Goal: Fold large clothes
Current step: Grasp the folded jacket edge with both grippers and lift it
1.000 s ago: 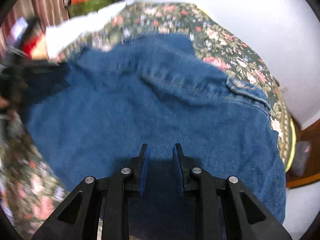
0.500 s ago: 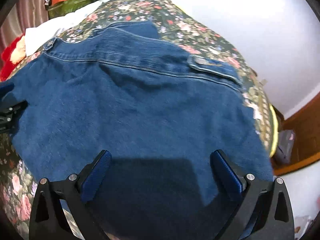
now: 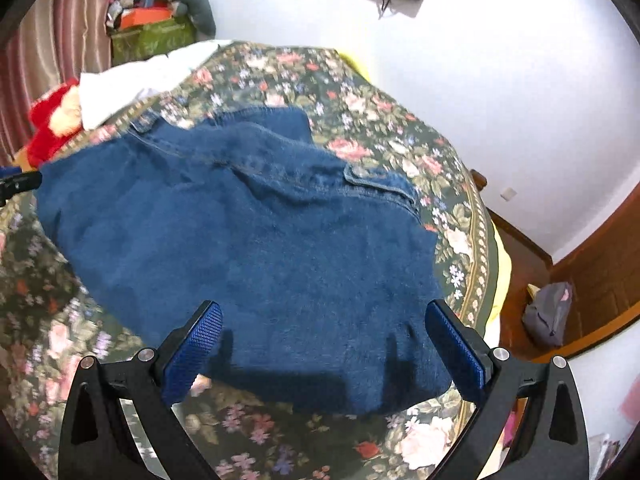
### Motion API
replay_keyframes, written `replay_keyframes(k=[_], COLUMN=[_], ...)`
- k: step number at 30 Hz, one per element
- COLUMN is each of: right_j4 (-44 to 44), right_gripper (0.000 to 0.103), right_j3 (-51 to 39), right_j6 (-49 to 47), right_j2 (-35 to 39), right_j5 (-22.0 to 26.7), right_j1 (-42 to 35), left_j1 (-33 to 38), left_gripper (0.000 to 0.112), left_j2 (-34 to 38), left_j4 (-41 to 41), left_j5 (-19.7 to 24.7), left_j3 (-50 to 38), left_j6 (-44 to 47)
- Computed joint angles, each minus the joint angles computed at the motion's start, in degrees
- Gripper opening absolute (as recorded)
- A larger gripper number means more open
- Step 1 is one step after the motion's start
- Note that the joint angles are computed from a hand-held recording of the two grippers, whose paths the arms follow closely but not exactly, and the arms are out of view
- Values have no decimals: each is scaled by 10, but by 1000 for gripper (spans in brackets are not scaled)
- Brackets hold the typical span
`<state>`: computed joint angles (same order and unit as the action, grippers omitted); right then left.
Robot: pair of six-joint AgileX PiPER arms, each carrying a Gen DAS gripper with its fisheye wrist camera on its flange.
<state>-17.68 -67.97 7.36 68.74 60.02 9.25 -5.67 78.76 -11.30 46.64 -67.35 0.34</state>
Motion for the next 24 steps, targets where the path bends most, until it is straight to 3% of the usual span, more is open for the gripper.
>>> replay_keyframes(k=[8, 17, 24], right_j4=[2, -27, 79], right_gripper=[101, 102, 103], right_j3=[13, 72, 78], right_j6=[53, 78, -20], right_j2=[25, 109, 119], right_j5=[-20, -84, -124], right_j1=[58, 73, 11], left_j1=[94, 97, 102], left_gripper=[87, 87, 79], left_j2=[-9, 91, 183], left_j4=[-238, -439, -569], left_j5=[55, 91, 61], left_j3=[88, 123, 111], left_j6=[108, 189, 259])
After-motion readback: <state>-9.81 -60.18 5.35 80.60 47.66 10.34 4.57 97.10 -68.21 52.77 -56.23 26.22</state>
